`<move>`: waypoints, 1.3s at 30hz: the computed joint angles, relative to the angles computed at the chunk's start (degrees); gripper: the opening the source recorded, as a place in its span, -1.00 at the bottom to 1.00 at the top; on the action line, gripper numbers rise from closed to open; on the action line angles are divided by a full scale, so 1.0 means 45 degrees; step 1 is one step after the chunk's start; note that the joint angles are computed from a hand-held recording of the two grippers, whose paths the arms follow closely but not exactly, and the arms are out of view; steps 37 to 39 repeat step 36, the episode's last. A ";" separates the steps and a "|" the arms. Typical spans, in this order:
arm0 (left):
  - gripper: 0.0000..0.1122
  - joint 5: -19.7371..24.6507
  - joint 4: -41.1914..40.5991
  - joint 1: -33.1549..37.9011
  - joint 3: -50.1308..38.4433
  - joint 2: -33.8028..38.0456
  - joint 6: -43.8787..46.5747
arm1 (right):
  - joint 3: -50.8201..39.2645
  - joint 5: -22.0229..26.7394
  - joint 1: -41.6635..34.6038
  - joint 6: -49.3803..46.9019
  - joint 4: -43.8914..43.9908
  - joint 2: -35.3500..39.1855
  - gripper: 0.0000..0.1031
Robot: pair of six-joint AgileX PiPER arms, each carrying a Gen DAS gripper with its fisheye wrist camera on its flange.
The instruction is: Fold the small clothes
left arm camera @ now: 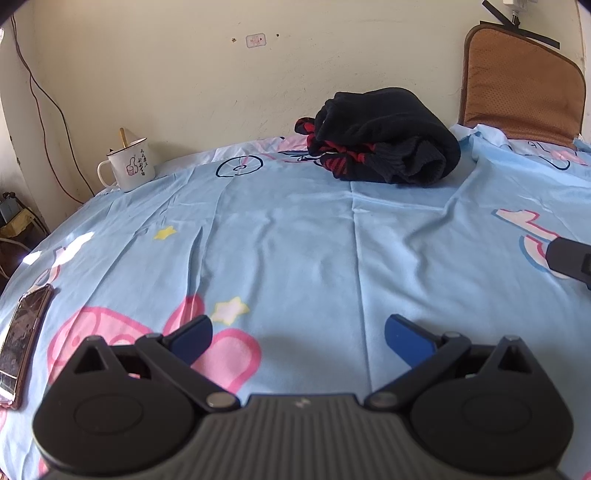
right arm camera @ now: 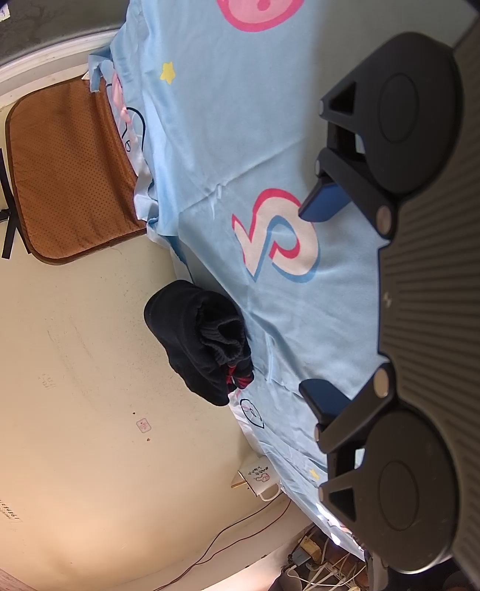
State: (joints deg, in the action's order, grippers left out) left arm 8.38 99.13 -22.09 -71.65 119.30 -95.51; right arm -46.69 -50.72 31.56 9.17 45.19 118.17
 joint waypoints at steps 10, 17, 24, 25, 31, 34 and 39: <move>0.83 -0.0102 -0.1081 0.0034 -0.0135 0.0063 0.1029 | -0.0005 0.0010 0.0006 -0.0009 0.0011 -0.0004 0.82; 0.83 -0.0202 -0.1996 0.0066 -0.0211 0.0108 0.1888 | -0.0008 0.0046 -0.0012 -0.0041 0.0020 -0.0027 0.82; 0.83 -0.0226 -0.2402 0.0080 -0.0243 0.0110 0.2296 | 0.0003 0.0034 -0.0013 -0.0015 -0.0010 -0.0029 0.82; 0.83 -0.0226 -0.2402 0.0080 -0.0243 0.0110 0.2296 | 0.0000 0.0042 -0.0026 -0.0013 -0.0020 -0.0029 0.82; 0.83 -0.0349 -0.3341 0.0064 -0.0209 0.0063 0.3373 | -0.0002 0.0071 -0.0038 -0.0015 -0.0025 -0.0052 0.82; 0.83 -0.0534 -0.3132 0.0102 -0.0098 -0.0031 0.3249 | -0.0005 0.0054 -0.0030 -0.0027 -0.0002 -0.0047 0.82; 0.83 -0.0636 -0.4102 0.0126 -0.0115 -0.0056 0.4214 | -0.0012 0.0085 -0.0042 -0.0039 -0.0009 -0.0066 0.82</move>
